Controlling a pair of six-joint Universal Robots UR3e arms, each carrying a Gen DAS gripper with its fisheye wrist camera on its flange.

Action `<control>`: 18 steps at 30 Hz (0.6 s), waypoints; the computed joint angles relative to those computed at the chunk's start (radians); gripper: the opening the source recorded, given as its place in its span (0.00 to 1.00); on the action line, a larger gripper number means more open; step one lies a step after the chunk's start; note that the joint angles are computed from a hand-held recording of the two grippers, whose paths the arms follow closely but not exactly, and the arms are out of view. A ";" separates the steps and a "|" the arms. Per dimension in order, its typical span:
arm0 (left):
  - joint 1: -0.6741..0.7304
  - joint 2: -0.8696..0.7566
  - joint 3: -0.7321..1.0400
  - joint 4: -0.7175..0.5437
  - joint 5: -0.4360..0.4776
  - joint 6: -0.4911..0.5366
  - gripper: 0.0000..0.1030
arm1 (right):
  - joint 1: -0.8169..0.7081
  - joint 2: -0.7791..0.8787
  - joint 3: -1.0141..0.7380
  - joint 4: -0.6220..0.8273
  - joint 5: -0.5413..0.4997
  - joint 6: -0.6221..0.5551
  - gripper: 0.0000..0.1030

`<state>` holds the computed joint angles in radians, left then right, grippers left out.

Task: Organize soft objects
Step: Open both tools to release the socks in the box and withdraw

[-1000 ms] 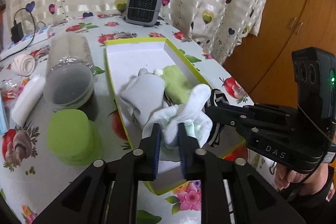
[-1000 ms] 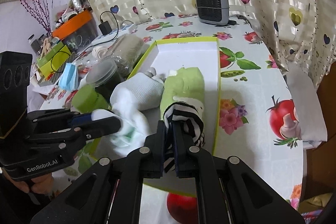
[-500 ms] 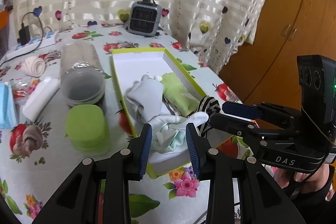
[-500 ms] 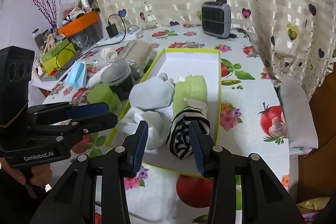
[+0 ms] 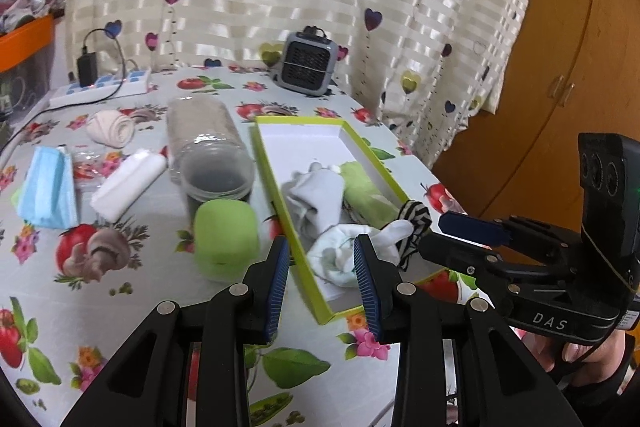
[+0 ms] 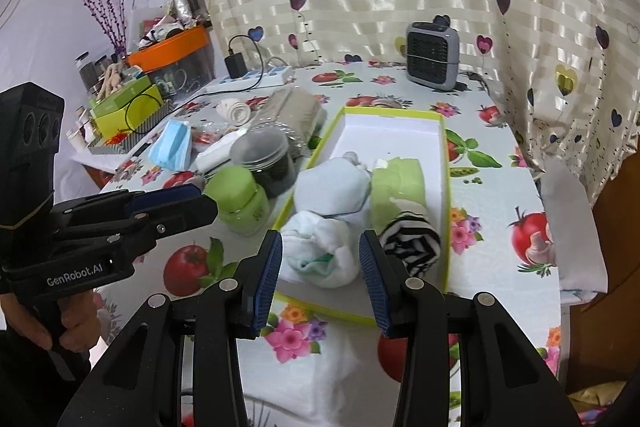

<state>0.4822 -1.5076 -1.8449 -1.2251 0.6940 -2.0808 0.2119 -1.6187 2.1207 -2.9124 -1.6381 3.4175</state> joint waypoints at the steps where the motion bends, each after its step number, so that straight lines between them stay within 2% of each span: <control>1: 0.009 0.002 -0.001 -0.004 -0.001 0.003 0.31 | 0.006 0.007 -0.007 0.000 -0.002 0.002 0.40; 18: 0.085 -0.054 0.025 0.045 0.005 -0.047 0.31 | 0.034 0.062 -0.061 0.004 0.010 -0.006 0.40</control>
<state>0.5674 -1.5620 -1.8194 -1.1805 0.6993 -2.1283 0.2458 -1.5571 2.0601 -2.9083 -1.6286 3.4120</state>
